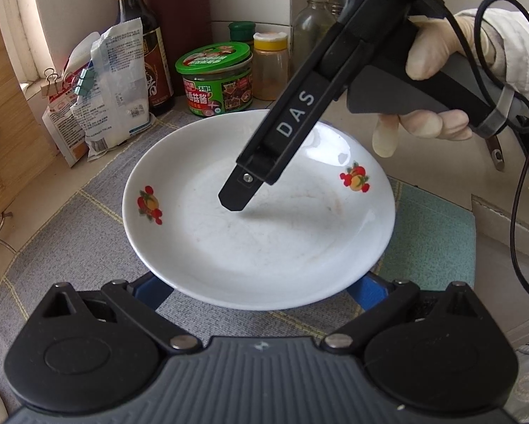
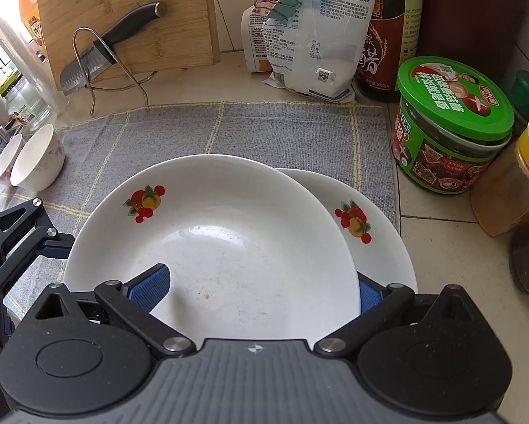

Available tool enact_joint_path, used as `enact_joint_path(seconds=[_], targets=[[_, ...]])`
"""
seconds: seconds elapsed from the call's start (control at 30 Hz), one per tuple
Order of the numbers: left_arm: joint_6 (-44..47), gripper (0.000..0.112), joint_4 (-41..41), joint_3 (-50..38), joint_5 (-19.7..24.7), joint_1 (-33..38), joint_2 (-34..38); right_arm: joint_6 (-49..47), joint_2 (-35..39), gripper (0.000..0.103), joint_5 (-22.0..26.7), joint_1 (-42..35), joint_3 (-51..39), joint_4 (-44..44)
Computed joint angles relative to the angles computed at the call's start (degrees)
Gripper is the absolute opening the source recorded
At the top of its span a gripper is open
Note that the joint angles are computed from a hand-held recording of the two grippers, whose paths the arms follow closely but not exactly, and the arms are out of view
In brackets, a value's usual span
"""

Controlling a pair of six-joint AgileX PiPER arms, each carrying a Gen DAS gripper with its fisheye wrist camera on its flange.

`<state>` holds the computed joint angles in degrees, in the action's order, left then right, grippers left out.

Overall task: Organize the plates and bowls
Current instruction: 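Carry the held plate over the plate stack with the right tool, then lower the held plate onto the plate stack with the right tool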

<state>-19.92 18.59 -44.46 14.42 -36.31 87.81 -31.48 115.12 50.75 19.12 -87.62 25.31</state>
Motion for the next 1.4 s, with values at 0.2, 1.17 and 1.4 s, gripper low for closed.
enact_joint_path(seconds=[0.2,1.17,1.4], targets=[[0.0,0.102,0.0,-0.1,0.2,0.3,-0.1,2.0,1.3,0.103,0.3,1.6,-2.0,-3.5],[3.3,0.101,-3.8,0.6,-0.1,-0.9,-1.8,-0.6,-1.8,0.103,2.5,-2.2,0.9,-0.5],[13.8,0.101,-12.1,-0.9,-0.4,-0.4,-0.2,0.1,-3.8,0.103,2.3,-4.5,3.3,0.2]])
